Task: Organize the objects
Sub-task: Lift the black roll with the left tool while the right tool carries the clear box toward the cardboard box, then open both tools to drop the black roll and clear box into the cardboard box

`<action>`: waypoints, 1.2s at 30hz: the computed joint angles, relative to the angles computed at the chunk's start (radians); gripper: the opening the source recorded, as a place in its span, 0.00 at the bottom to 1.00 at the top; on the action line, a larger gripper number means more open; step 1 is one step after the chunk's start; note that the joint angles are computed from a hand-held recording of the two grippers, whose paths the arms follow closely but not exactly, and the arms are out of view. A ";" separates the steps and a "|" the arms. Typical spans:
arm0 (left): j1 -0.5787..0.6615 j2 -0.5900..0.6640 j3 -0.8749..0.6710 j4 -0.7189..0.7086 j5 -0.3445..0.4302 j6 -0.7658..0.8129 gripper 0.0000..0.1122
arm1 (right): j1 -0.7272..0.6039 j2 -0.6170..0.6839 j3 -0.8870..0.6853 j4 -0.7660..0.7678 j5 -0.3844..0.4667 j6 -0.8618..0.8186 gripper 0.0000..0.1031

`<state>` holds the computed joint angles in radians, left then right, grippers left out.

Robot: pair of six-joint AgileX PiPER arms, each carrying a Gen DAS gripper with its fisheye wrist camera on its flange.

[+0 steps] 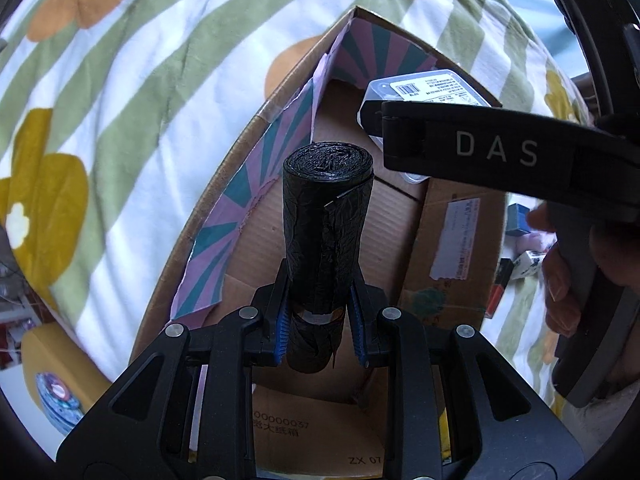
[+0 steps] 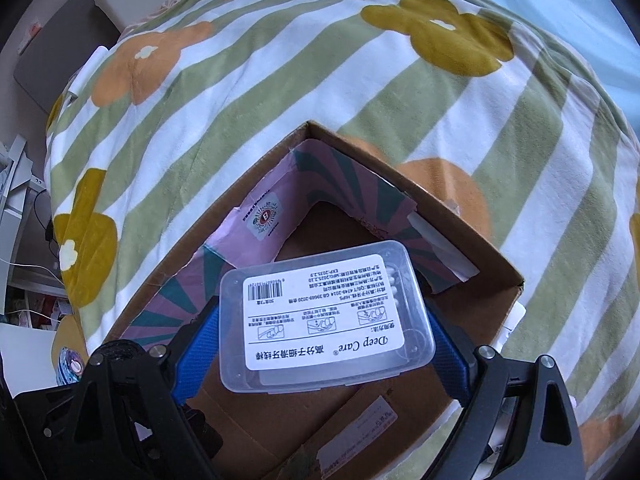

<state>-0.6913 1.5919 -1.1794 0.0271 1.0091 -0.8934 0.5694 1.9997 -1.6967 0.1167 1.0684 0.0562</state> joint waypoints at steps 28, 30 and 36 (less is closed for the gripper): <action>-0.034 0.015 -0.047 0.072 -0.044 0.054 0.92 | -0.003 -0.106 0.076 0.009 0.012 -0.008 0.99; -0.041 0.019 -0.093 0.082 -0.014 0.076 0.92 | 0.003 -0.150 0.096 -0.012 0.019 0.015 0.99; -0.096 -0.038 -0.164 0.097 0.081 0.160 0.92 | 0.016 -0.283 0.129 -0.084 0.078 0.142 0.99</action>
<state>-0.7876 1.5542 -1.3430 0.1244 1.0897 -0.7339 0.5849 1.7169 -1.5677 0.0324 1.1468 0.1977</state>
